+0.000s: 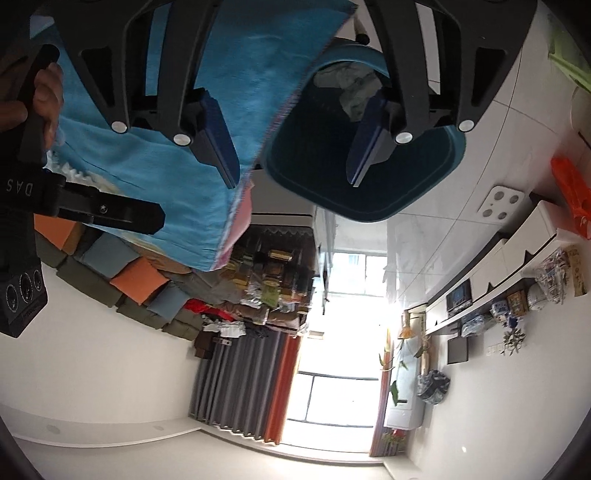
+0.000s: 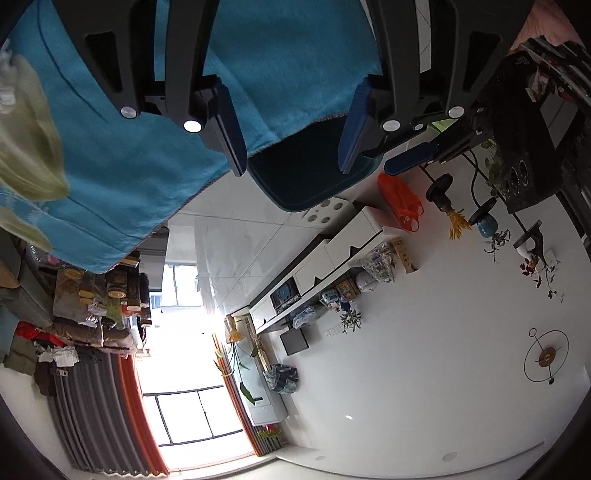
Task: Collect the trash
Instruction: 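Return both grippers to the bed above the white foam nets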
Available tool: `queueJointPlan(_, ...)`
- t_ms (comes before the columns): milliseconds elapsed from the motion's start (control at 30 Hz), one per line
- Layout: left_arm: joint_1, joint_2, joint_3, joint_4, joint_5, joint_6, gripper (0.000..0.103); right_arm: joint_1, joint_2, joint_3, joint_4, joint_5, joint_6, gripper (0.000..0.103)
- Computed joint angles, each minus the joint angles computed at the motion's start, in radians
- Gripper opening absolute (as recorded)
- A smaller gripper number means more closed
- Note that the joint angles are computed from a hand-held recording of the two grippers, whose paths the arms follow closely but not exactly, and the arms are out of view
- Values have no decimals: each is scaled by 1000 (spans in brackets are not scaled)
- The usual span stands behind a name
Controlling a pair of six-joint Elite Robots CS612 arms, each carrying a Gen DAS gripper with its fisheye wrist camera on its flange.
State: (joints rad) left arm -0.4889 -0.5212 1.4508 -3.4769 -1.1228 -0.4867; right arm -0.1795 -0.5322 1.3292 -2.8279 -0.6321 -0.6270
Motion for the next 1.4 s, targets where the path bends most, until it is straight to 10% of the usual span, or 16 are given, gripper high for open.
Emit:
queueJointPlan(233, -46, 14, -46, -42, -190, 124, 67, -93, -40, 105, -203, 13, 96, 54)
queueJointPlan(733, -107, 120, -307, 167, -473, 244, 69, -240, -38, 194, -620, -229, 428, 64)
queueJointPlan(1167, -110, 181, -480, 388, -553, 254, 68, -291, 6, 176, -538, -215, 423, 64)
queueJointPlan(1400, -101, 210, -545, 484, -613, 236, 48, -298, -3, 199, -517, -193, 381, 50)
